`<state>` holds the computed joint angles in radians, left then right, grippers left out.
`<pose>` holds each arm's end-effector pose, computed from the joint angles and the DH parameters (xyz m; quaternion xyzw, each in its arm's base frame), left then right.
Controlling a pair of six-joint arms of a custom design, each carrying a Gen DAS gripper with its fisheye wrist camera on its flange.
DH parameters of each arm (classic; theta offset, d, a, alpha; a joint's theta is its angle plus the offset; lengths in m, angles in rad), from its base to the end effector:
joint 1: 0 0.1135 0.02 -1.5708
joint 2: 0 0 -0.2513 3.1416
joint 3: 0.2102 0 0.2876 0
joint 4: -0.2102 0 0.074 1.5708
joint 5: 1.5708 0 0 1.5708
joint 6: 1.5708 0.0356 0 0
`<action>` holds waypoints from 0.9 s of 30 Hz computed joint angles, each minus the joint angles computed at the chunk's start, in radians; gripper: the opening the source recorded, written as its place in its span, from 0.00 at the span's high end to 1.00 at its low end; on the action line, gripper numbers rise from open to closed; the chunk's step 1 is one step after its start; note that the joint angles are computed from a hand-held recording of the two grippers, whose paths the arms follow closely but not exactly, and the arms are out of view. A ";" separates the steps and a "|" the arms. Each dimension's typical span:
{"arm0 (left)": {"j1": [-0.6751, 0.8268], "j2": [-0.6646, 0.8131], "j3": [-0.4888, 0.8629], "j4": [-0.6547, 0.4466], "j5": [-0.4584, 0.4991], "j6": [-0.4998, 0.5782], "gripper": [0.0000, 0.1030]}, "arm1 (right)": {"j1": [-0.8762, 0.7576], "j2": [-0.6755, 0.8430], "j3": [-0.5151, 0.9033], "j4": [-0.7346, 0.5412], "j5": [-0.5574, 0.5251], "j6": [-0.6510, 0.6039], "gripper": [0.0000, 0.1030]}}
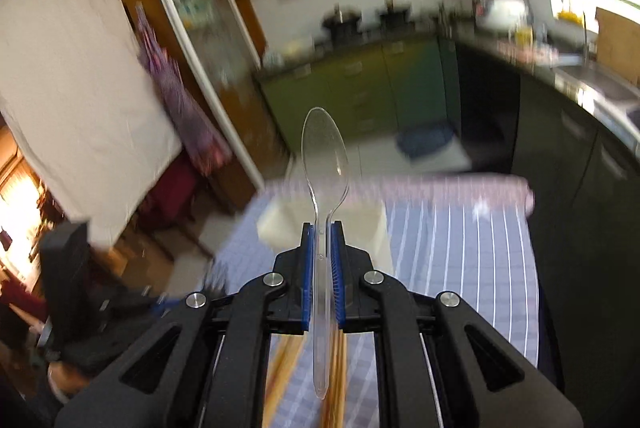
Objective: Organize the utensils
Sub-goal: 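Lift spoon and fork into the white holder and open both tools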
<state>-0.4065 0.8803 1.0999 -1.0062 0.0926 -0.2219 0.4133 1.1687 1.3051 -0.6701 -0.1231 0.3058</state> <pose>0.1812 -0.0816 0.3496 0.1027 0.9176 -0.1587 0.3498 0.2604 0.1190 0.3868 -0.0770 0.8640 0.2241 0.4443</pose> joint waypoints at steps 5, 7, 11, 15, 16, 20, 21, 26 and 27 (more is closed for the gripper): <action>0.034 -0.021 0.079 0.046 -0.013 0.022 0.96 | 0.059 0.118 0.036 0.232 0.253 -0.038 0.91; 0.039 -0.018 0.108 0.068 -0.019 0.029 0.96 | 0.057 0.167 0.033 0.316 0.291 -0.054 0.91; 0.036 0.007 0.142 0.150 -0.065 0.036 0.96 | 0.032 0.283 0.033 0.426 0.262 -0.061 0.91; 0.008 0.048 0.136 0.285 -0.156 0.057 0.96 | 0.035 0.310 -0.039 0.509 0.249 -0.070 0.91; 0.007 0.057 0.130 0.318 -0.168 0.063 0.96 | 0.038 0.298 -0.079 0.538 0.249 -0.072 0.91; -0.026 0.115 0.141 0.425 -0.236 0.076 0.96 | 0.056 0.255 -0.191 0.606 0.264 -0.094 0.91; -0.031 0.128 0.139 0.458 -0.251 0.088 0.96 | 0.061 0.250 -0.208 0.612 0.266 -0.096 0.91; -0.070 0.174 0.115 0.608 -0.334 0.122 0.96 | 0.081 0.204 -0.300 0.656 0.287 -0.110 0.83; -0.078 0.179 0.111 0.623 -0.346 0.127 0.96 | 0.089 0.188 -0.324 0.670 0.303 -0.118 0.82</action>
